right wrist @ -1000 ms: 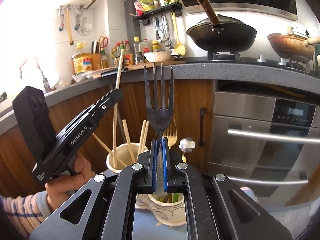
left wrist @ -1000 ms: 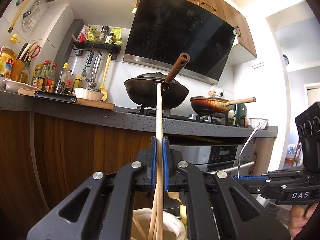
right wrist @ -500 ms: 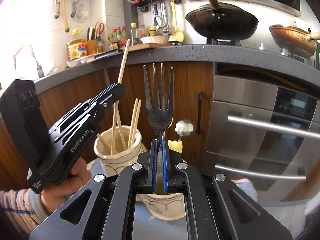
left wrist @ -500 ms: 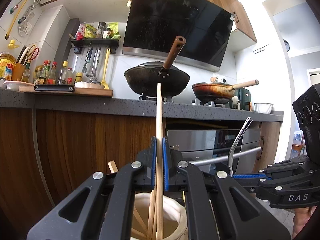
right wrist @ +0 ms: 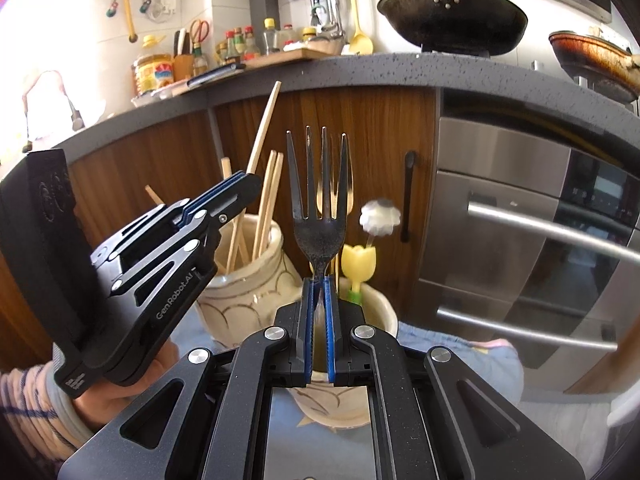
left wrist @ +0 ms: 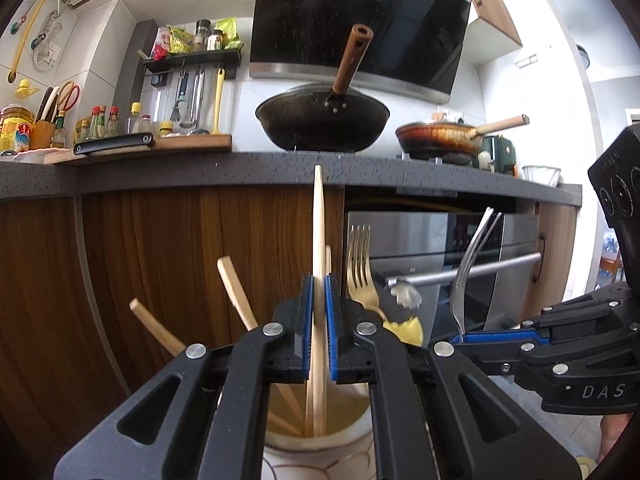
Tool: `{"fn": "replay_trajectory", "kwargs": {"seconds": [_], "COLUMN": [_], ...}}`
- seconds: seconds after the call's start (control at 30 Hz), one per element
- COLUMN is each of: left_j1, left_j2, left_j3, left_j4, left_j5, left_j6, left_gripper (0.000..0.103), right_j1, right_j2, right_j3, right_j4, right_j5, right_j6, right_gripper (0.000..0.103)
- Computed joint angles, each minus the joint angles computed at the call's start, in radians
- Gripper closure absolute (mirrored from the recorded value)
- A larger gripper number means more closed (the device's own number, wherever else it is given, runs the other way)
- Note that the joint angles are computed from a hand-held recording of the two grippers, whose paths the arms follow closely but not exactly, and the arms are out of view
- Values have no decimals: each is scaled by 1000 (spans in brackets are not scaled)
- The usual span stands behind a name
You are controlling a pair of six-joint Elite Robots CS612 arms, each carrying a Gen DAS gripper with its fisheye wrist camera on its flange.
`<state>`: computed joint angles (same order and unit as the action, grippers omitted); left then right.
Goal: Organize utensils
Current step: 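Open both tools to release chopstick and silver fork into the holder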
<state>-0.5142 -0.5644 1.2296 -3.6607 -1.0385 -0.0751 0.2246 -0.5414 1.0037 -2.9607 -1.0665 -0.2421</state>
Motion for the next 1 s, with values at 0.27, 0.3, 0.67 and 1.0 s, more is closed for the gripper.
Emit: {"fn": "replay_trajectory", "kwargs": {"seconds": [0.27,0.3,0.67,1.0], "left_j1": [-10,-13,-14,-19], "left_j2": [-7,-9,-28,-33], "left_j3": [15,17,39,48], "left_j4": [65,70,105,61], "left_j5": [45,54,59,50], "left_j6": [-12,-11,-22,13], "left_gripper": [97,97,94,72], "right_j1": [3,3,3,1], "right_j2": [13,15,44,35], "right_j3": [-20,-22,-64,-48], "right_j4": [51,55,73,41], "right_j5": [-6,-7,4,5], "right_j6": [-9,-9,36,44], "right_gripper": [97,97,97,97]}}
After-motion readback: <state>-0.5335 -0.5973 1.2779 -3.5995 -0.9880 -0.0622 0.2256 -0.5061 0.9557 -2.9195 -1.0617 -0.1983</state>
